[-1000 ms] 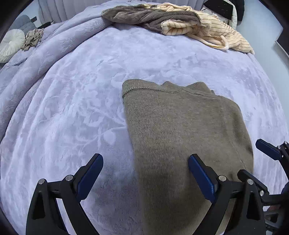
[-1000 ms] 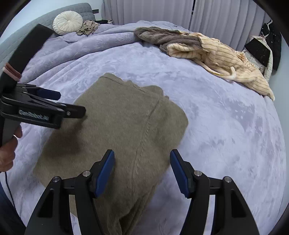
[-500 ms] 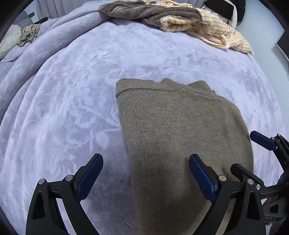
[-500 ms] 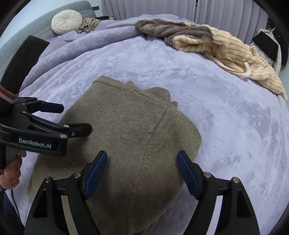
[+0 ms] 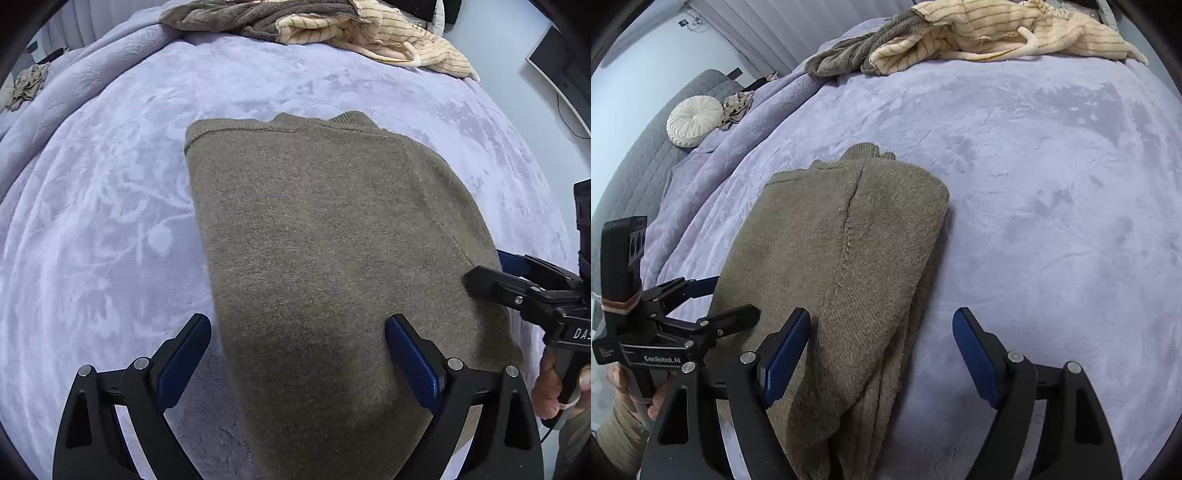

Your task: Fold small clothes

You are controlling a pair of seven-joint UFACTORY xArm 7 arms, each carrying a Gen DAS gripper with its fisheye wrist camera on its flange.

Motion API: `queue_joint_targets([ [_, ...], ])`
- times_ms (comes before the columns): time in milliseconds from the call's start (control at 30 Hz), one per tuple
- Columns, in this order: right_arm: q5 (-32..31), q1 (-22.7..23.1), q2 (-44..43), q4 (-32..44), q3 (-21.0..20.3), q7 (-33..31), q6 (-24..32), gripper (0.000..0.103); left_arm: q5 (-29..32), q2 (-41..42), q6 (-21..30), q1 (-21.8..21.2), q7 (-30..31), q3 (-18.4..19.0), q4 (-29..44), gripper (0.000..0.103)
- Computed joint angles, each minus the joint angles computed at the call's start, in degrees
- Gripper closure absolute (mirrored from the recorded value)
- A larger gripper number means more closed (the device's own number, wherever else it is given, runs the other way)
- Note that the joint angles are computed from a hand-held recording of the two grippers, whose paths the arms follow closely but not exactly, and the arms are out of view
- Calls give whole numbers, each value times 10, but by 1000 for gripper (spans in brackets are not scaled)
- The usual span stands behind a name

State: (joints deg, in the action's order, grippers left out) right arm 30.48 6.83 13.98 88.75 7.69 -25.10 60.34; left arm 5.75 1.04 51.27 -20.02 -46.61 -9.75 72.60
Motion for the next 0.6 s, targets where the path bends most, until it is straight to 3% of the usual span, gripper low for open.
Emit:
queue_joint_targets([
  [267, 45, -1, 47, 10, 17, 28, -3, 20, -150, -6, -113, 17, 76, 9, -67, 7],
  [600, 24, 14, 49, 21, 22, 22, 5, 41, -92, 6, -113, 9, 57, 4, -47, 23],
])
